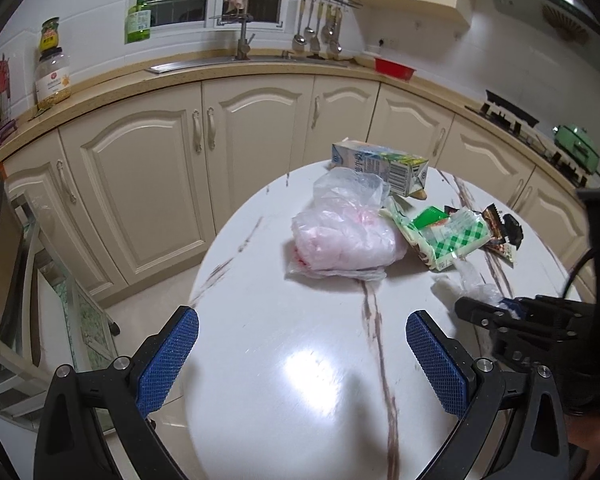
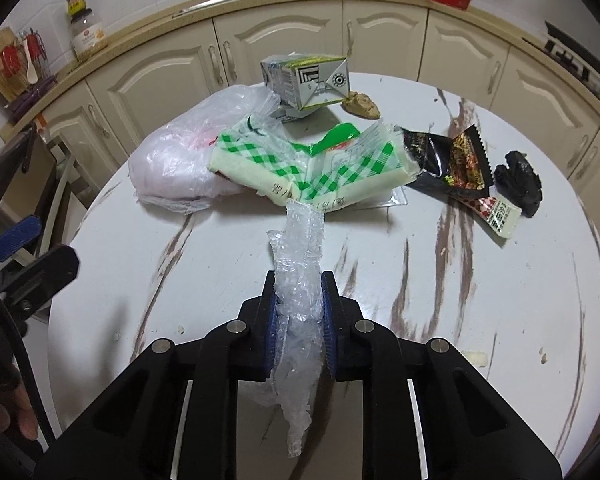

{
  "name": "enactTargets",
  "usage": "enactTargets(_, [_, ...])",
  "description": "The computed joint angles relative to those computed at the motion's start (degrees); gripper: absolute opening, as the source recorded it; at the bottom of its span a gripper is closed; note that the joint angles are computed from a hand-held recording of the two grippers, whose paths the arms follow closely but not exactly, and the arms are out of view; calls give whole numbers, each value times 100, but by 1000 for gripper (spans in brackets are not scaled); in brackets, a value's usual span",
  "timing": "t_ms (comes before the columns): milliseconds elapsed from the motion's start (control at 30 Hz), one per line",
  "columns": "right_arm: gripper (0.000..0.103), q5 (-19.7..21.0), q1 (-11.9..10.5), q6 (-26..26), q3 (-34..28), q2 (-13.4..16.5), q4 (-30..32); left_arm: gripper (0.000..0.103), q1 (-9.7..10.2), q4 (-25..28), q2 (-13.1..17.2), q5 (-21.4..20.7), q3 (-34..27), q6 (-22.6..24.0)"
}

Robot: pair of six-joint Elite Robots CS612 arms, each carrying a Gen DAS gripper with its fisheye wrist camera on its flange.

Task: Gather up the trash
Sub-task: 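Grasp the clear crumpled plastic with the right tool while the left grasps the pink bag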

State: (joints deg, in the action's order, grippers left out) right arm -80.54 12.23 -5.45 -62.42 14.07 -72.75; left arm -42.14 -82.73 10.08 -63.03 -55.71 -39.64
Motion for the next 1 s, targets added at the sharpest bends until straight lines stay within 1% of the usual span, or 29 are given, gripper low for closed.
enactTargets(100, [18, 185, -72, 39, 59, -32, -75, 102, 46, -200, -153, -54, 434, 97])
enactTargets(233, [18, 289, -139, 94, 109, -47, -147, 102, 145, -499, -447, -264, 1195, 310])
enactTargets(333, [18, 343, -180, 139, 153, -51, -162, 102, 215, -796, -783, -466, 1993, 626])
enactTargets(467, [18, 359, -210, 178, 193, -45, -133, 102, 269, -1349, -1220, -507, 3016, 1055])
enactTargets(533, [18, 373, -225, 195, 200, -41, -126, 102, 297, -1672, -1511, -525, 3685, 1219])
enactTargets(567, [18, 389, -232, 203, 206, -41, -138, 98, 312, -1865, -1653, -553, 4021, 1283])
enactTargets(600, [18, 390, -232, 203, 211, -42, -140, 87, 344, -2108, -1778, -704, 4329, 1376])
enactTargets(633, [18, 388, -231, 195, 222, -48, -142, 87, 371, -2317, -1882, -827, 4581, 1433])
enactTargets(667, [18, 393, -232, 185, 231, -52, -142, 84, 381, -2465, -1920, -841, 4688, 1449])
enactTargets(733, [18, 399, -232, 175, 234, -53, -139, 82, 425, -2459, -1788, -1040, 4443, 1427])
enactTargets(800, [18, 417, -239, 194, 213, -45, -126, 80, 457, -2385, -1642, -1170, 4158, 1309])
enactTargets(867, [18, 410, -241, 216, 177, -32, -110, 80, 466, -2186, -1448, -1163, 3746, 1229])
enactTargets(933, [18, 408, -246, 231, 129, -18, -89, 80, 468, -1914, -1172, -1144, 3157, 1068])
enactTargets(1000, [18, 415, -253, 248, 54, 4, -59, 80, 448, -1702, -1001, -1061, 2750, 915])
